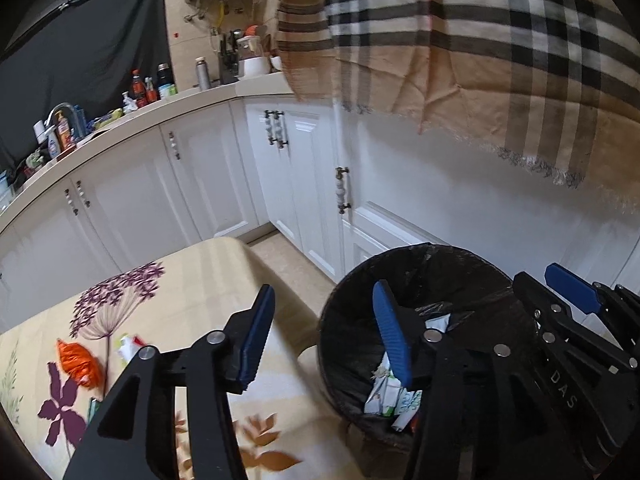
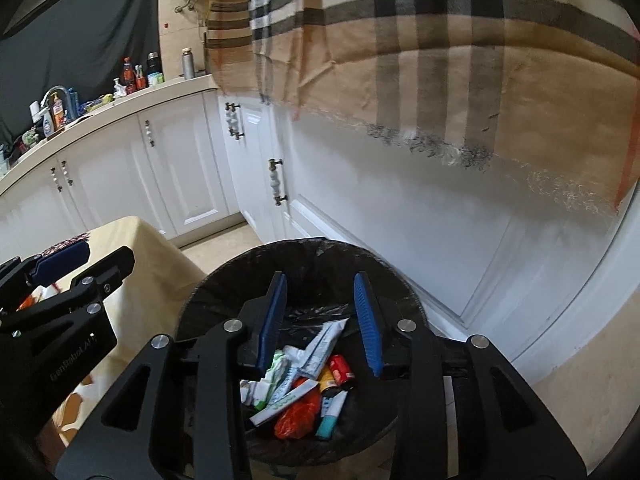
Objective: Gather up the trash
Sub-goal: 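Move both open tools back over the table trash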
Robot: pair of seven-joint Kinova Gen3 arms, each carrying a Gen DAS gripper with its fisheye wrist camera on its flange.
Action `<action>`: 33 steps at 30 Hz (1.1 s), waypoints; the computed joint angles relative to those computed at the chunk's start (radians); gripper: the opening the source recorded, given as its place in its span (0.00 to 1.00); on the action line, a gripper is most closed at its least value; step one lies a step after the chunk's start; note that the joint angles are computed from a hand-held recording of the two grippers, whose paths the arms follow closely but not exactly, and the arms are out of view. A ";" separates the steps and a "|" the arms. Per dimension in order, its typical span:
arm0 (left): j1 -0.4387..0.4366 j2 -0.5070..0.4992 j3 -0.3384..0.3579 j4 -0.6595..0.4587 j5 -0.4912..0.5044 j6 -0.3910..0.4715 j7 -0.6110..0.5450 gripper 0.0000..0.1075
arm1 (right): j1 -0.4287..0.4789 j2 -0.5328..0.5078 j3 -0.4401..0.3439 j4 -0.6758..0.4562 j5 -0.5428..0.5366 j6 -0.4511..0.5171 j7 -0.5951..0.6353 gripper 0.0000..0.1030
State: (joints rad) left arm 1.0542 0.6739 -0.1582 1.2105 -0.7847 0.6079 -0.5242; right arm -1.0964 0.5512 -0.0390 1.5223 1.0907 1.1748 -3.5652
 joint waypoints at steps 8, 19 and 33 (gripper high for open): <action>0.006 -0.116 -0.019 0.179 -0.062 0.015 0.125 0.48 | -0.035 0.027 -0.009 -0.075 -0.012 -0.014 0.055 0.33; -0.020 -0.306 0.004 0.465 -0.220 0.085 0.363 0.51 | -0.106 0.109 0.028 -0.260 -0.063 -0.053 0.224 0.33; -0.114 -0.406 0.139 0.630 -0.324 0.145 0.517 0.51 | -0.194 0.181 0.090 -0.403 -0.161 -0.039 0.379 0.33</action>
State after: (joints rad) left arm 0.9405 0.2677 -0.0194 1.8409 -1.1085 0.7524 -0.0076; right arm -1.2909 0.7322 0.0514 1.1195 0.9295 1.1362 -3.1864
